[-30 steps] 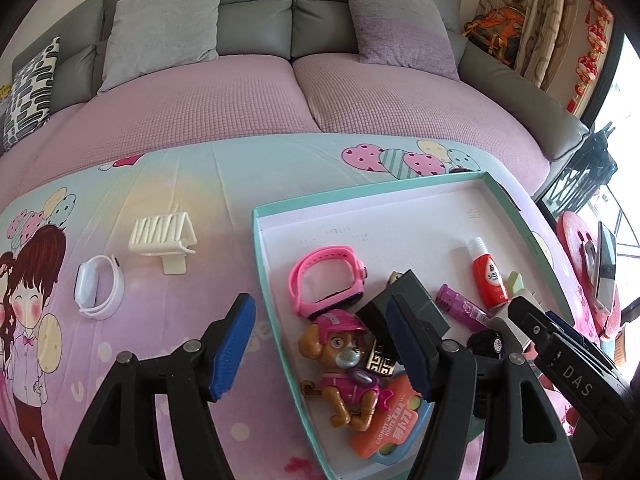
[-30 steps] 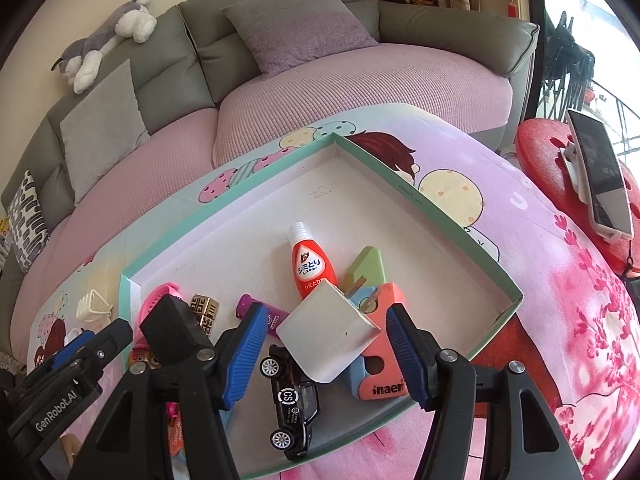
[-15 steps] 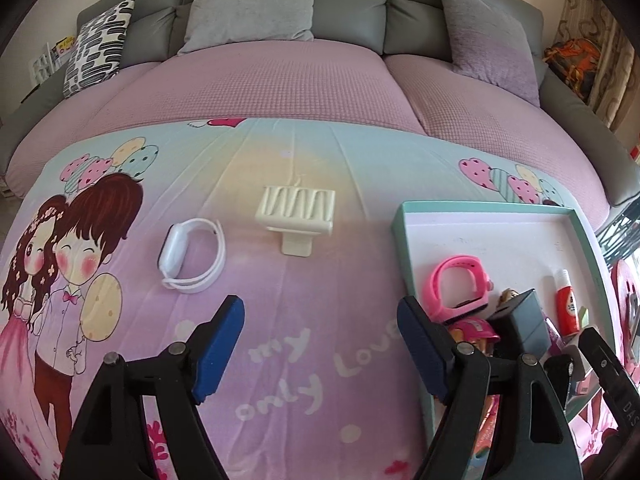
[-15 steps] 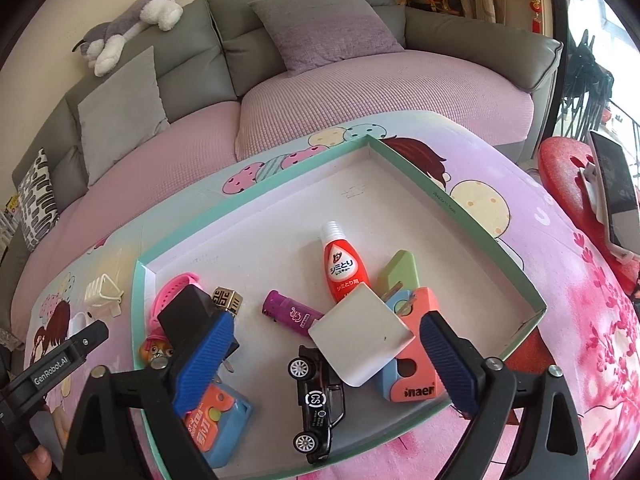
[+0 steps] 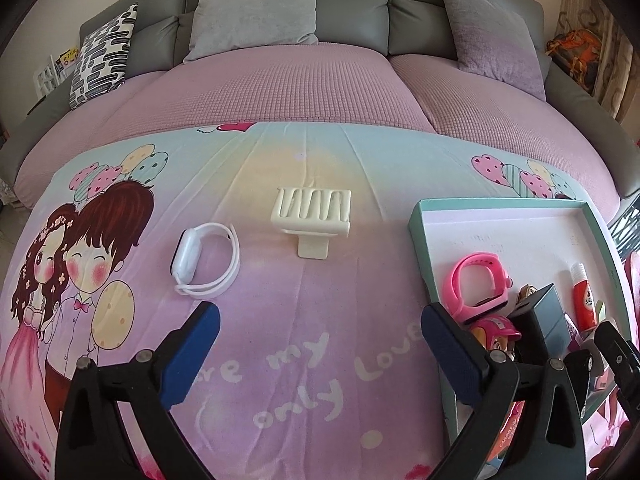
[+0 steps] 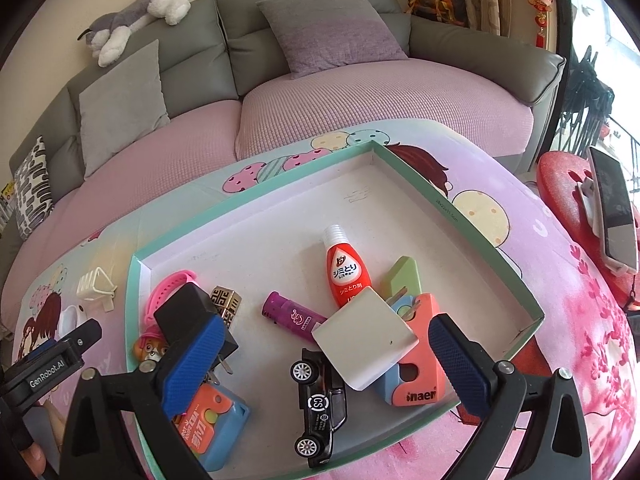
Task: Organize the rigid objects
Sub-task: 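Open both grippers in the tray and withdraw them toward the remaining items, then grasp the white smartwatch with the left gripper while the right gripper grasps the white comb holder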
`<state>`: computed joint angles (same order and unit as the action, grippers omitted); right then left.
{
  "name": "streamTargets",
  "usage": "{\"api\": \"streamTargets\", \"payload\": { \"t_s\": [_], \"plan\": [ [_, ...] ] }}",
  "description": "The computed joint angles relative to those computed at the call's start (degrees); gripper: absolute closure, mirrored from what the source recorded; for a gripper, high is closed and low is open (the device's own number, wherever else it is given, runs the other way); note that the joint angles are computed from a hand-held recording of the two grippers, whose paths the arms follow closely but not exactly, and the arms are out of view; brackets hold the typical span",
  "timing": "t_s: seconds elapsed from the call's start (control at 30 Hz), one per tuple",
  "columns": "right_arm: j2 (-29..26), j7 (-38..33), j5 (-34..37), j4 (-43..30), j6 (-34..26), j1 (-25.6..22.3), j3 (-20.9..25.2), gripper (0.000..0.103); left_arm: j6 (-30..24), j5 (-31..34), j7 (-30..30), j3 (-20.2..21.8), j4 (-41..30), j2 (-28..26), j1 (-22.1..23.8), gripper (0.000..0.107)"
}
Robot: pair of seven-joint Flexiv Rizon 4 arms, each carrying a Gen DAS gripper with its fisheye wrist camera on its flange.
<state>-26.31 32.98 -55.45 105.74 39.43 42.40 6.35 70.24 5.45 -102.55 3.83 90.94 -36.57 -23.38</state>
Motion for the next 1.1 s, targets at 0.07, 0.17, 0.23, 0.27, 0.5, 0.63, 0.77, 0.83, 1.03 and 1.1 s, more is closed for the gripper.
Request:
{"api": "streamTargets", "payload": {
  "t_s": [0.07, 0.17, 0.23, 0.27, 0.5, 0.63, 0.77, 0.83, 1.03, 1.1],
  "plan": [
    [-0.1, -0.1, 0.1, 0.0, 0.1, 0.0, 0.0, 0.0, 0.1, 0.0, -0.1, 0.0, 0.1, 0.0, 0.0, 0.006],
    [-0.1, -0.4, 0.0, -0.2, 0.1, 0.0, 0.0, 0.0, 0.5, -0.3, -0.2, -0.2, 0.2, 0.0, 0.2, 0.006],
    [-0.1, -0.6, -0.5, -0.5, -0.6, 0.4, -0.1, 0.0, 0.5, -0.3, -0.5, 0.0, 0.2, 0.1, 0.2, 0.006],
    [-0.2, -0.8, -0.9, -0.8, -0.8, 0.5, -0.2, 0.0, 0.4, -0.2, -0.5, 0.1, 0.2, 0.1, 0.3, 0.006],
    [-2.7, -4.1, -2.8, -4.3, 1.7, 1.0, -0.8, 0.0, 1.0, 0.1, -2.2, 1.5, 1.2, 1.1, 1.0, 0.006],
    [-4.3, -4.5, -5.3, -6.3, 4.8, 1.9, -2.2, 0.0, 1.8, 1.3, -5.0, 3.7, 2.2, 2.1, 1.0, 0.006],
    [-6.4, -5.9, -5.9, -9.0, 6.3, 2.8, -3.2, 0.0, 2.4, 2.7, -8.5, 5.7, 3.5, 3.2, 1.3, 0.006],
    [-7.4, -6.9, -5.7, -10.2, 7.0, 3.3, -3.6, 0.0, 2.5, 3.2, -9.9, 6.2, 4.2, 3.7, 1.8, 0.006],
    [-10.1, -10.3, -3.7, -13.9, 8.0, 4.6, -4.6, 0.0, 3.7, 3.5, -11.0, 5.6, 6.5, 4.9, 4.3, 0.006],
    [-10.9, -11.4, -2.9, -15.1, 8.1, 5.1, -5.0, 0.0, 4.6, 3.3, -10.7, 5.1, 7.3, 5.3, 5.1, 0.006]
  ]
}}
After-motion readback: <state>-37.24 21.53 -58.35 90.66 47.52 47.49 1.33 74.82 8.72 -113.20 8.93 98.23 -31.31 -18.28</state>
